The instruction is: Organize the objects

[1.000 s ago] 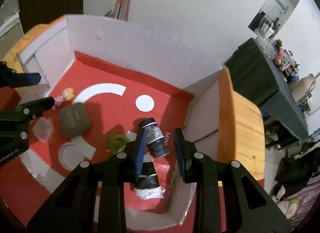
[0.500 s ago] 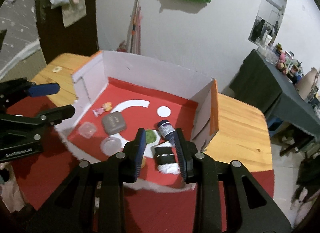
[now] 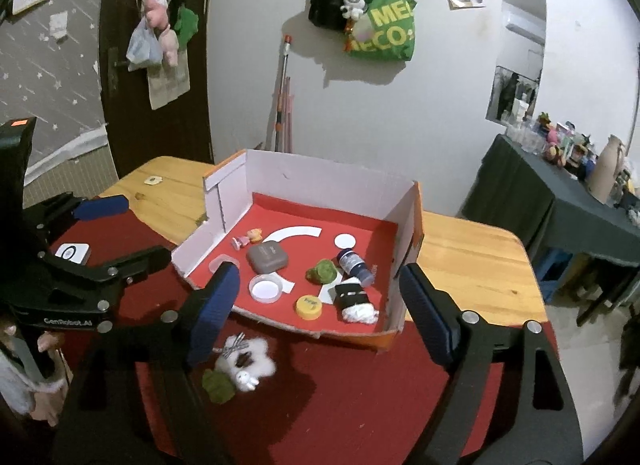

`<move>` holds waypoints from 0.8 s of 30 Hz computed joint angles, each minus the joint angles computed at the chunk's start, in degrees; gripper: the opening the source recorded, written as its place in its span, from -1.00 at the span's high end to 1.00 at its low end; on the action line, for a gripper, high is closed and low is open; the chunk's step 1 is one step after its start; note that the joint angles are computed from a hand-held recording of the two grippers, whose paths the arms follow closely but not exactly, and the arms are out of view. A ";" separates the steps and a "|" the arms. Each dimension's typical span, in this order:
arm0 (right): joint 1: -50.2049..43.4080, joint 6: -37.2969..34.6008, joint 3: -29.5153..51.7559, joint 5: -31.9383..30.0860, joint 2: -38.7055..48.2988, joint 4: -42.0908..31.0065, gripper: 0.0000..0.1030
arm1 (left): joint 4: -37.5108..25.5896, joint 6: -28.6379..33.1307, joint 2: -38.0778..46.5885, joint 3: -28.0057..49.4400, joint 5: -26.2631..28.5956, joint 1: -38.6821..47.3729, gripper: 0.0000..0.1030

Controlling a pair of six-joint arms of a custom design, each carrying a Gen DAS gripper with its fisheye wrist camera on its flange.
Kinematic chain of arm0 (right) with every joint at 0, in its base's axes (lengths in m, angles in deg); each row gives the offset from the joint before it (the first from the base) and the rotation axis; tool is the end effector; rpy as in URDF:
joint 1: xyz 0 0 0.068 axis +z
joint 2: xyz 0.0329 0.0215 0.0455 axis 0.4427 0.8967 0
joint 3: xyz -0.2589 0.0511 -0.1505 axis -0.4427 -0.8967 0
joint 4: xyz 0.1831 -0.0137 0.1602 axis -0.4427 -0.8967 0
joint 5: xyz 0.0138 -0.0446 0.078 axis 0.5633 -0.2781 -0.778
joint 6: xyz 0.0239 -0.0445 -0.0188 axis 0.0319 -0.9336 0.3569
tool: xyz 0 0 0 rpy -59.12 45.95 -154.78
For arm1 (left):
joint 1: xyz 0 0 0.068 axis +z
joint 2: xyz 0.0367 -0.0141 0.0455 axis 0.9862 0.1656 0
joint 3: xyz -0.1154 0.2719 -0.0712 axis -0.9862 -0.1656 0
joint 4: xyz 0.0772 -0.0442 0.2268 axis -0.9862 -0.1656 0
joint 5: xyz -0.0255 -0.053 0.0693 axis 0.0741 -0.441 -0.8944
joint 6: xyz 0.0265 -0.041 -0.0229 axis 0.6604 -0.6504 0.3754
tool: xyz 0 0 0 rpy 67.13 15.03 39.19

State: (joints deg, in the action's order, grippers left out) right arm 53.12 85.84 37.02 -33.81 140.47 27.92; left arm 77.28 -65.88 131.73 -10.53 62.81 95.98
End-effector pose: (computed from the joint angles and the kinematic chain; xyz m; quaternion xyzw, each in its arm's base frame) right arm 0.2940 0.1340 0.1251 -0.0259 0.8812 -0.0087 0.4719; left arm 0.3270 0.0723 0.0963 0.1693 0.8606 -0.0802 0.4735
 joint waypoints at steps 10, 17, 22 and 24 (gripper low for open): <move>3.06 6.02 -7.39 4.19 5.63 11.80 -0.66 | 3.76 -1.17 4.04 -2.75 2.08 2.53 -0.99; 3.64 10.40 -8.54 4.28 12.26 16.28 -0.68 | 3.36 -1.36 10.65 -1.31 1.68 3.56 -0.99; 2.38 13.87 -7.87 1.28 18.73 18.95 -0.68 | -0.30 -0.97 16.70 2.42 -0.07 3.17 -0.99; 1.75 14.53 -7.28 0.52 19.98 18.51 -0.68 | -2.48 -0.69 18.32 4.03 -0.55 2.93 -0.99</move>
